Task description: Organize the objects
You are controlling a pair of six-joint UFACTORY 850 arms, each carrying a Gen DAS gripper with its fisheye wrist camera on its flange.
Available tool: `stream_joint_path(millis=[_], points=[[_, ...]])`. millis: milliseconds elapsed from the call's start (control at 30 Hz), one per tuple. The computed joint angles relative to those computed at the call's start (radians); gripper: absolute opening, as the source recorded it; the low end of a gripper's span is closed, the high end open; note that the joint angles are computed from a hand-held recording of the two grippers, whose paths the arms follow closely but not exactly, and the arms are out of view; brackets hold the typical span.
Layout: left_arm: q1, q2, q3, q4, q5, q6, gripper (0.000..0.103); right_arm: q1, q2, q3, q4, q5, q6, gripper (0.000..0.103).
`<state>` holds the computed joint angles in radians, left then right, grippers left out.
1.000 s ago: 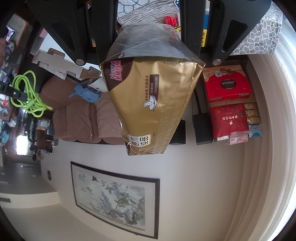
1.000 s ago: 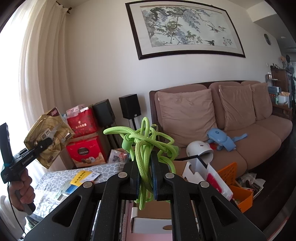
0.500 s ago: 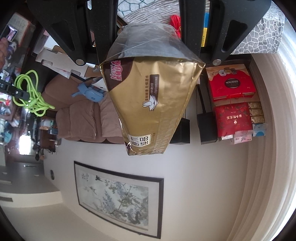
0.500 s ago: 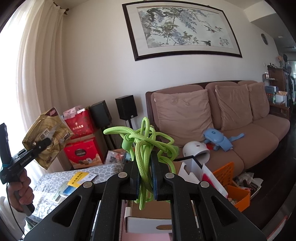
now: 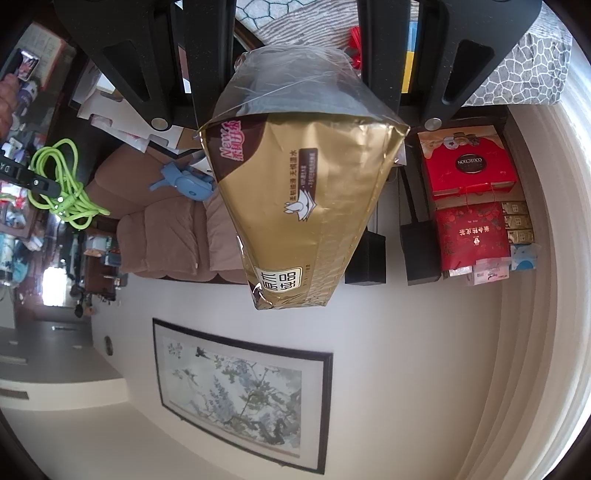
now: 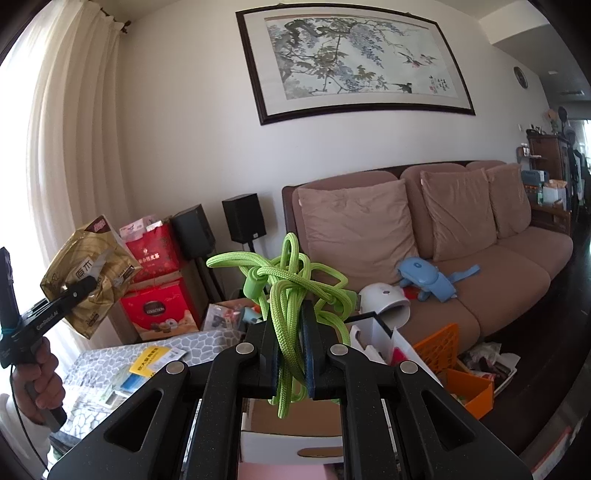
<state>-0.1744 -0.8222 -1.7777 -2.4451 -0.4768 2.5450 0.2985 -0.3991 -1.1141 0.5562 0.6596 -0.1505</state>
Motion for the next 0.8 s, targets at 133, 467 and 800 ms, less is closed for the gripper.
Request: stream_joint_path(millis=[133, 467, 800], points=[[-0.002, -0.002, -0.006, 0.016, 0.0, -0.019, 0.024, -0.001, 0.005, 0.007, 0.008, 0.005, 0.0, 0.009], [-0.009, -0.005, -0.018, 0.044, -0.002, -0.042, 0.024, 0.003, 0.014, 0.017, 0.042, 0.016, -0.03, 0.009], [-0.018, -0.003, -0.023, 0.054, -0.005, -0.049, 0.024, 0.0, 0.028, 0.037, 0.081, 0.038, -0.051, 0.009]])
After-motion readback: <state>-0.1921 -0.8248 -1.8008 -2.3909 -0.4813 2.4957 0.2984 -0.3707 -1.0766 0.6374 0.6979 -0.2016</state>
